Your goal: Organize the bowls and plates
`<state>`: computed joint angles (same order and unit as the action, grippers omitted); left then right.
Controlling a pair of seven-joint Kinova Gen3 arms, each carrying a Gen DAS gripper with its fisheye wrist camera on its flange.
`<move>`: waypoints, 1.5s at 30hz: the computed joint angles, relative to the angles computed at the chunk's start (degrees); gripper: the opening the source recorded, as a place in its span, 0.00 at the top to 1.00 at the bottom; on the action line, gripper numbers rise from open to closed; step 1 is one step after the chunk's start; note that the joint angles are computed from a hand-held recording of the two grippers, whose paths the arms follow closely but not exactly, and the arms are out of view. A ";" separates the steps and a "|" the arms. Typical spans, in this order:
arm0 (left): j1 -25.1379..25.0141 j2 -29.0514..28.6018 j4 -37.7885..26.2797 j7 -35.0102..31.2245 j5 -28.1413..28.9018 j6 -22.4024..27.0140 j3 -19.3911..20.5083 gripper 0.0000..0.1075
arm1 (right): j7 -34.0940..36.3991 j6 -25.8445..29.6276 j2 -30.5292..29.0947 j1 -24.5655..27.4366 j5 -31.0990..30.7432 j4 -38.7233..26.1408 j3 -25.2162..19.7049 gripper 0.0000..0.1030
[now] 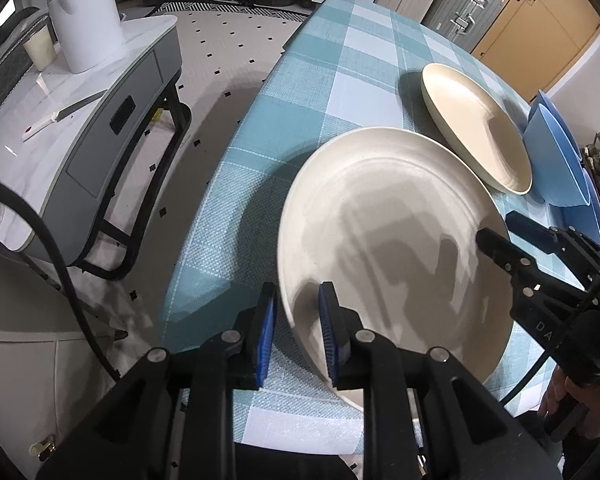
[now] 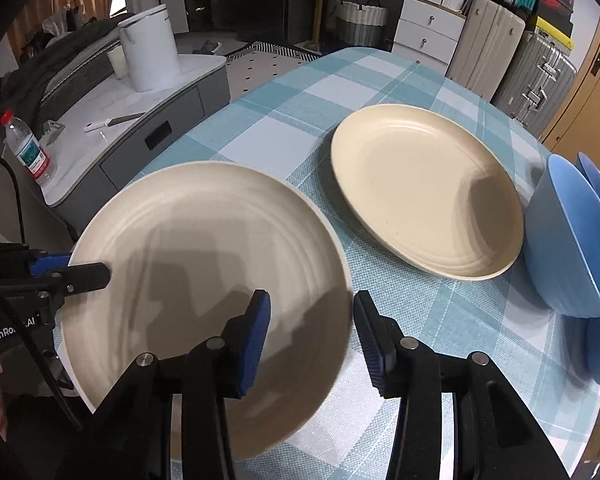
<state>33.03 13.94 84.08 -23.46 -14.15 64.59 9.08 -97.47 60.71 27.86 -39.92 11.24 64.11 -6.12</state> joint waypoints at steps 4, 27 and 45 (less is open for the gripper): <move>0.32 -0.07 -0.28 0.09 -0.47 0.87 0.02 0.75 | 0.56 -1.21 -1.24 0.53 0.11 1.54 -0.10 0.57; 15.57 3.03 -10.58 7.66 -23.23 7.78 0.45 0.23 | -8.17 -32.51 -25.70 9.77 4.10 32.25 -2.35 0.06; 29.31 8.93 -15.18 18.72 -46.73 3.77 -3.05 0.08 | -11.78 -53.70 -44.64 26.62 -2.22 54.26 -6.38 0.01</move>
